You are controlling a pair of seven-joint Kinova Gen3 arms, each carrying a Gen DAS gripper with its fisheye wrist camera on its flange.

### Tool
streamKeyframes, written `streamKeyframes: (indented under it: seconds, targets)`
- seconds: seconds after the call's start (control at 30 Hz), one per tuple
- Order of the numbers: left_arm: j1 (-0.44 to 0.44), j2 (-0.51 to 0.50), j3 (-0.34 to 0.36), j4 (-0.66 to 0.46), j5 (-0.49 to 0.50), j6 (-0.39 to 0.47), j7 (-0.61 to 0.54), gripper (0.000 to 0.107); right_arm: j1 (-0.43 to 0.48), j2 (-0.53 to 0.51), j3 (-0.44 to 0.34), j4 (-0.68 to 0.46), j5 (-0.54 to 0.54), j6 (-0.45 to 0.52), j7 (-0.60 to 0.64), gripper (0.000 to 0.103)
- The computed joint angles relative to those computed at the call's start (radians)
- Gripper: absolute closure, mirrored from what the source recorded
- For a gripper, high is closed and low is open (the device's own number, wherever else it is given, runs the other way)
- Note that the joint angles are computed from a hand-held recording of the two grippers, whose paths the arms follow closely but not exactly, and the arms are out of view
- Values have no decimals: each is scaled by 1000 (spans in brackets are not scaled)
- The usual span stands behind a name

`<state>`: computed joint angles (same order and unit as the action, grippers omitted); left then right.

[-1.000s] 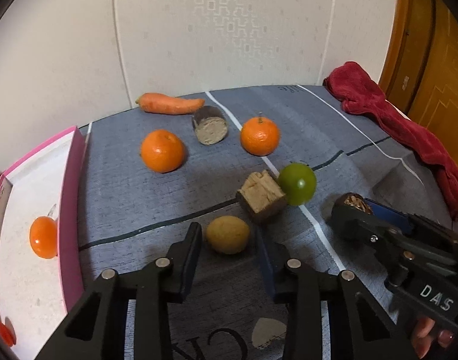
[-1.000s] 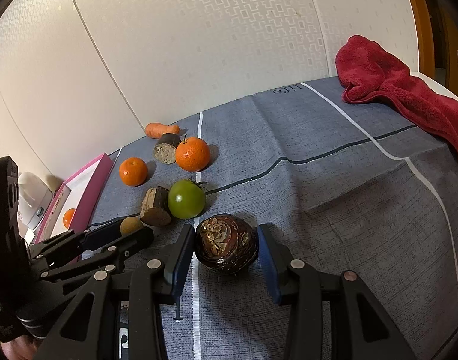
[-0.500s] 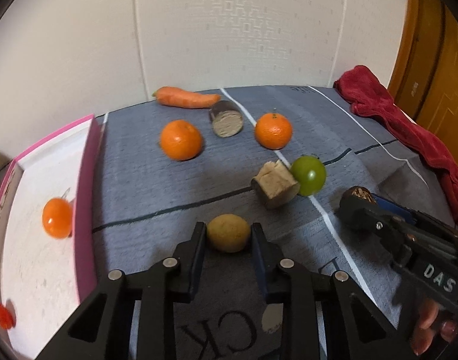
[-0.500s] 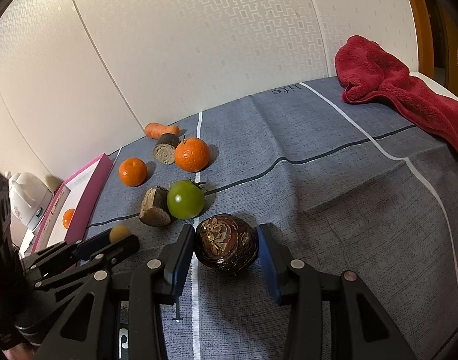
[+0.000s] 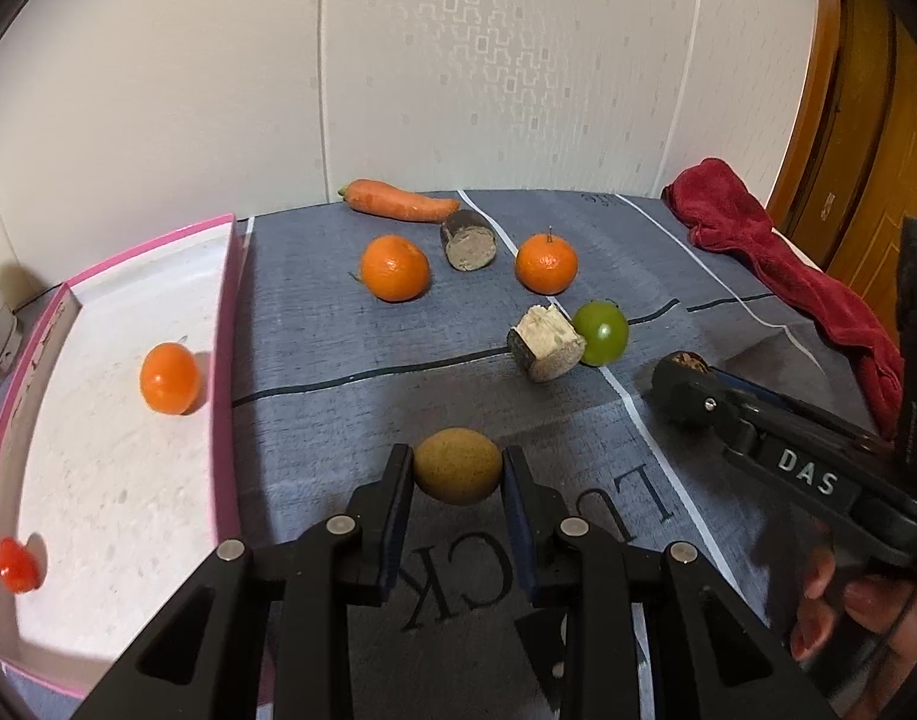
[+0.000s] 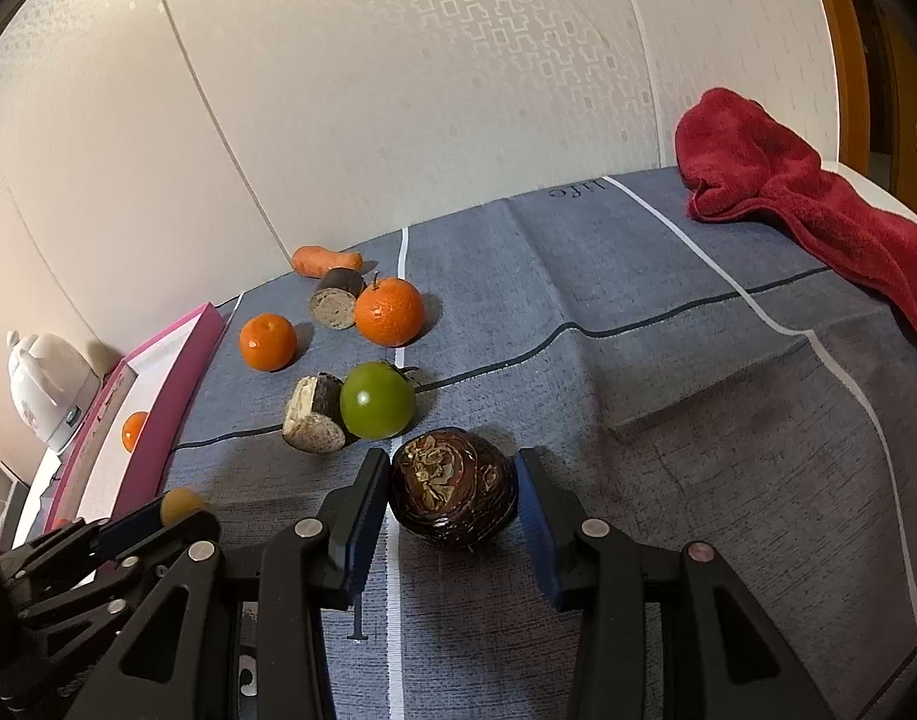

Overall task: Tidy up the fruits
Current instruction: 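Carry the potato and brown fruit into the pink tray and release the potato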

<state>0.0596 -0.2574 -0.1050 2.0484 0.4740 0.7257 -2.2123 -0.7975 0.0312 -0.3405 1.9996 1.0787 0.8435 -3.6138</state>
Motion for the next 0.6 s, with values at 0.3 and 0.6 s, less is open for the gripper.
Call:
streamKeyframes:
  seconds: [0.3, 0.6]
  targets:
    - [-8, -55, -77, -4, 48, 59, -60, 78, -12, 1, -5, 5, 27, 17, -9, 60]
    - [-49, -83, -142, -9, 77, 122, -119, 78, -45, 20, -15, -16, 48, 85, 21, 60]
